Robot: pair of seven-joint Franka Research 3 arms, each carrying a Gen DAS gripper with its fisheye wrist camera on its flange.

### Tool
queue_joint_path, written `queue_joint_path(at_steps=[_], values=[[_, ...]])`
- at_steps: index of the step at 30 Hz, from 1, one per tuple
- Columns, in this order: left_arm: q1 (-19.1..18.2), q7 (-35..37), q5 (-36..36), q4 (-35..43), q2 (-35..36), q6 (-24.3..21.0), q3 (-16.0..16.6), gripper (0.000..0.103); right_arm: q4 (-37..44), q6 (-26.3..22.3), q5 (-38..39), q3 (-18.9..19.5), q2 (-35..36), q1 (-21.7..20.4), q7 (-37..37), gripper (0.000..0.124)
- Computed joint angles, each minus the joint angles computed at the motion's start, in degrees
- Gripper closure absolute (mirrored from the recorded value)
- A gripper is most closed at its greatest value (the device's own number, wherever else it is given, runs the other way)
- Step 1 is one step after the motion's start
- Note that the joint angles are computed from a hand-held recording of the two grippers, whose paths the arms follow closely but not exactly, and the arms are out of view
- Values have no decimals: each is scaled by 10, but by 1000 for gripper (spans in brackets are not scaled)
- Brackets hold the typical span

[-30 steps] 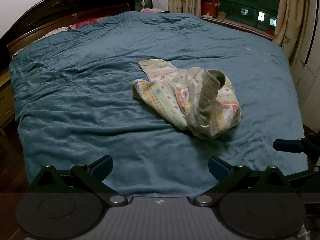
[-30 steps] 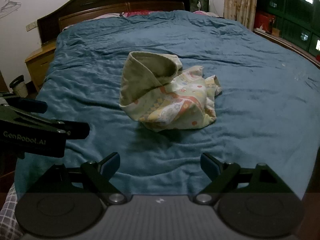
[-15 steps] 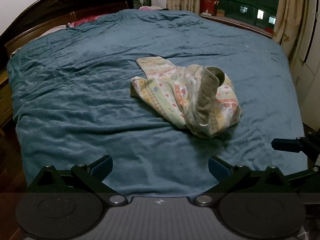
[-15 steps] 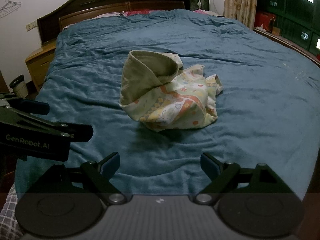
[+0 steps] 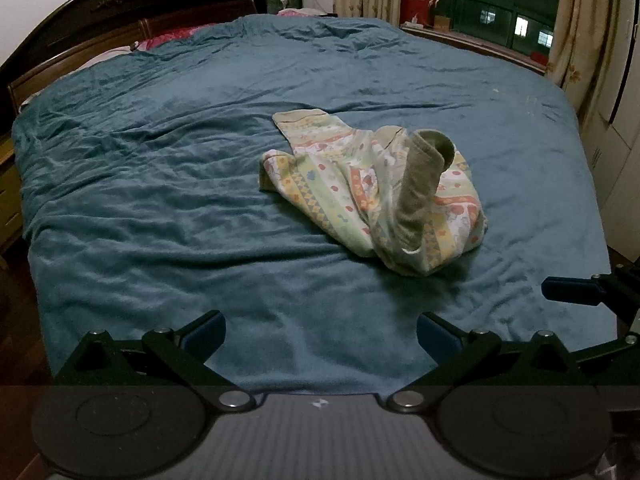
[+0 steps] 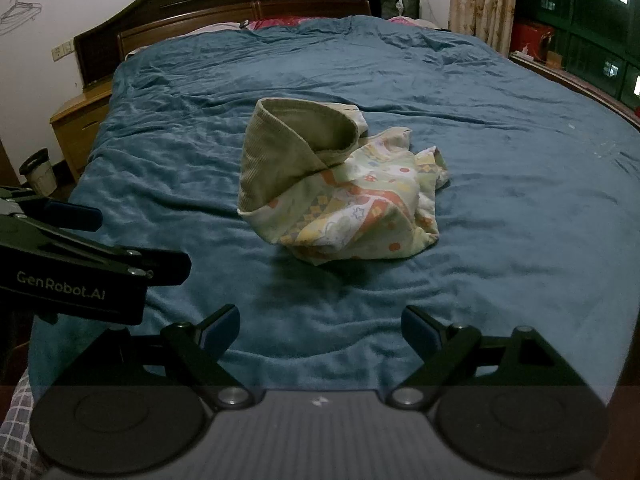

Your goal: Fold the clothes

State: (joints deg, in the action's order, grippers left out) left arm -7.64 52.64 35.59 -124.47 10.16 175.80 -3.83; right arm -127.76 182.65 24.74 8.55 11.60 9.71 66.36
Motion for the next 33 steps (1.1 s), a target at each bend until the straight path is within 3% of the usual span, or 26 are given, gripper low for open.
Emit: queue_joint_path(at_steps=[33], values=[[19,124,-120,78,70,-41,-32,0,75,-47,-10,-21,58,9,13,34]])
